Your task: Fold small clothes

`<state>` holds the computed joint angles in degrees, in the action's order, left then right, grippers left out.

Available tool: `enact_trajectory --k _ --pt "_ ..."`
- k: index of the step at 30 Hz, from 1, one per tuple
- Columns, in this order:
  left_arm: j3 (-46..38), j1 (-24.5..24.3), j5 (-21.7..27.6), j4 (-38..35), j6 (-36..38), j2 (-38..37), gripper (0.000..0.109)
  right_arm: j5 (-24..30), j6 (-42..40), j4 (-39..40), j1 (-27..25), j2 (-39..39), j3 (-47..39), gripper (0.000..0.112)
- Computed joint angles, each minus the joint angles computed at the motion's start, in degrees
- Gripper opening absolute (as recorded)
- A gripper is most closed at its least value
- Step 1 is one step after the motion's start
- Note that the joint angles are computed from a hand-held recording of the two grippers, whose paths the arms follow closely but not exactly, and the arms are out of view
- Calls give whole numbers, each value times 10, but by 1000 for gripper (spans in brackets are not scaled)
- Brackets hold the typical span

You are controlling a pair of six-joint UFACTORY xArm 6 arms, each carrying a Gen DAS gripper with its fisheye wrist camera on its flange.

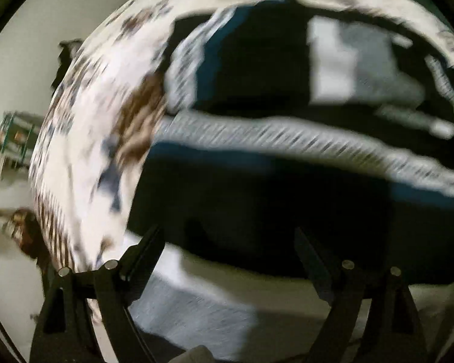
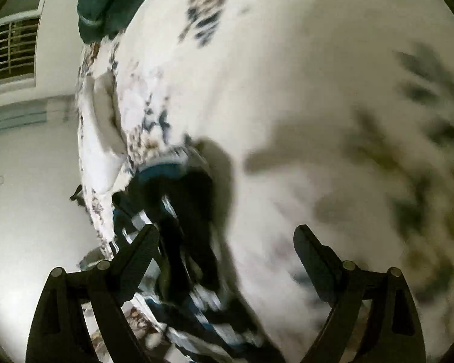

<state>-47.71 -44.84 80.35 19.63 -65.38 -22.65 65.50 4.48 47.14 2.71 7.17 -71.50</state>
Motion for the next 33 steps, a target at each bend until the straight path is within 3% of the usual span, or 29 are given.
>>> enact_trajectory --k 2,3,5,9,11,14,15,16,17,18,19,23,29,33 --pt "29 -1 0 -12 -18 -27 87 14 -8 58 10 70 -49 46" --pt "35 -2 -2 -16 -23 -32 87 26 -6 74 14 92 -67 6" --pt "45 1 -15 -26 -27 -43 87 18 17 38 32 105 -91 7" --pt "50 6 -43 -35 -20 -52 87 -58 80 -133 45 101 -143 6" --pt "52 3 -57 -35 -18 -54 87 -42 114 -172 35 130 -178 6" --pt "48 -4 -67 -38 -13 -56 87 4 116 -161 33 165 -215 9" --pt "49 -6 -68 -38 -13 -61 87 11 120 -161 33 165 -219 16" --pt "51 -7 -68 -39 -12 -69 87 22 130 -160 30 156 -215 30" --pt "57 -7 -67 -39 -14 -86 87 18 133 -148 26 133 -192 42" --pt "59 -7 -63 -39 -16 -97 87 8 134 -138 24 107 -165 61" --pt "64 -7 -53 -39 -17 -114 87 -4 131 -129 24 70 -124 63" --pt "95 -6 -3 -50 -35 -197 87 22 122 -129 24 -83 18 63" --pt "176 -12 97 -86 -60 -347 87 149 157 -109 52 -360 294 63" --pt "254 19 102 -155 -23 -437 85 200 236 -58 86 -548 477 63"
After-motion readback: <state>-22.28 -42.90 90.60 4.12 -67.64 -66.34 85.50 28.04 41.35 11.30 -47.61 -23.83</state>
